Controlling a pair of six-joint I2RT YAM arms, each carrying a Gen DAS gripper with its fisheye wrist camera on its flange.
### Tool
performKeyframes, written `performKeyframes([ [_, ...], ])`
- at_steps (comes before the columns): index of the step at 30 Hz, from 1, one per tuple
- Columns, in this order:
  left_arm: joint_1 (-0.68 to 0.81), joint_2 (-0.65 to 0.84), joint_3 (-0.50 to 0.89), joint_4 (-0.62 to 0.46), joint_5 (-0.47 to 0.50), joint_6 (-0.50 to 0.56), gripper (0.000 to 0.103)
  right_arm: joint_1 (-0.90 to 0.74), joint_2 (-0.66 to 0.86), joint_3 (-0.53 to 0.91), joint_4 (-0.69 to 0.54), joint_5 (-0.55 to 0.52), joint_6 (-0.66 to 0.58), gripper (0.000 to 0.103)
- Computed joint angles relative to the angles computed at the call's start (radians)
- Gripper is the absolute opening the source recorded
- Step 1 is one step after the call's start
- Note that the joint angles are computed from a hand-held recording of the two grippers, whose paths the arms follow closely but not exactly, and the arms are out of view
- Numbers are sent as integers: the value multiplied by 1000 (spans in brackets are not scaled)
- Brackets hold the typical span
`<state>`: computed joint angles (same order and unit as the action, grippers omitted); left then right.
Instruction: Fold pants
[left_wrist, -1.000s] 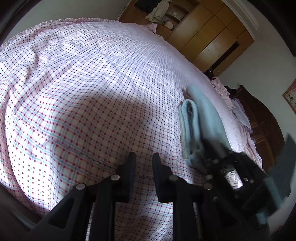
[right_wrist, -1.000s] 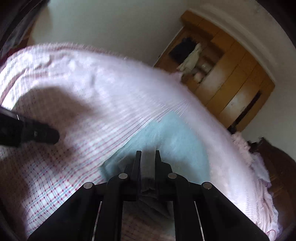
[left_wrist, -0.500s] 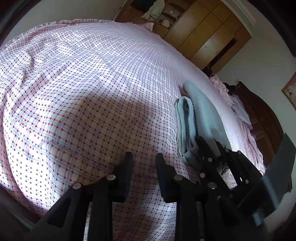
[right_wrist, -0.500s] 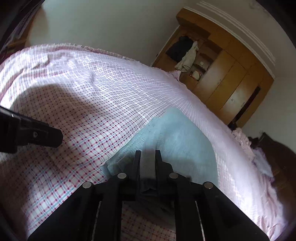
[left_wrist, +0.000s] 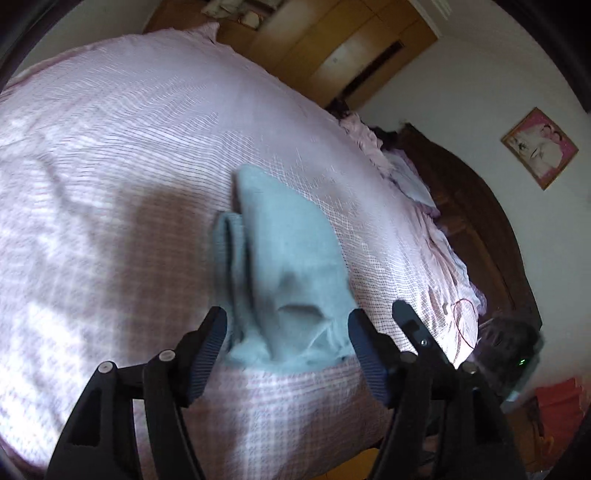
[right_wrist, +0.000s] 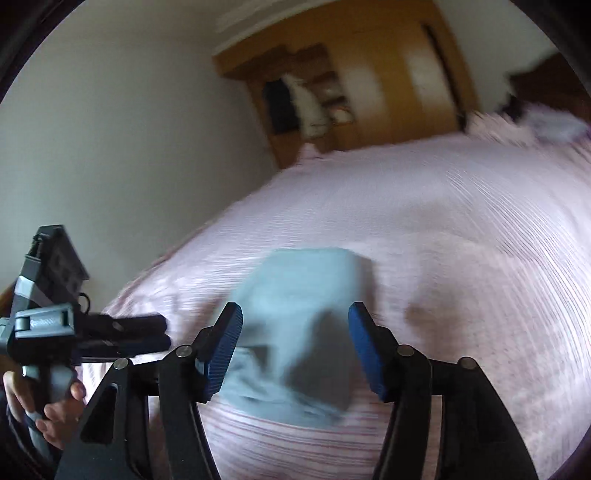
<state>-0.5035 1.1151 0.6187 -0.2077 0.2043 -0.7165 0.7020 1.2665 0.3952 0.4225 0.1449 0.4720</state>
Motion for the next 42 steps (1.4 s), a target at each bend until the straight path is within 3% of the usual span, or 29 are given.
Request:
performKeyframes([
  [4,12,169,101,9,45,27,66,-145,-12,-87,58,-125,108,53],
  [5,18,202,119,18,68,29,60,-172,-10,-103,67,-153,117,53],
  [10,24,331,207,-15,86,39,59,-223,13,-138,114,-199,115,53],
  [15,-11,338,256,-58,26,43,45,-217,-18,-173,112,-209,106,53],
  [21,-57,324,288,-96,-4,33,16,-203,26,-180,158,-212,92,53],
  [23,-47,293,282,-75,25,19,11,-170,1,-189,145,-177,84,53],
  [26,-20,271,310,-68,88,3,11,-49,-55,-206,93,25,74,53],
  [27,-31,271,336,-86,75,3,11,21,-66,-204,56,142,96,53],
  [29,-54,288,388,-100,57,11,11,90,-69,-225,66,221,146,53],
  [37,-146,340,507,-145,-9,12,11,255,46,-147,75,371,127,53],
  [42,-154,308,478,-147,-27,19,11,195,231,-3,132,343,71,54],
])
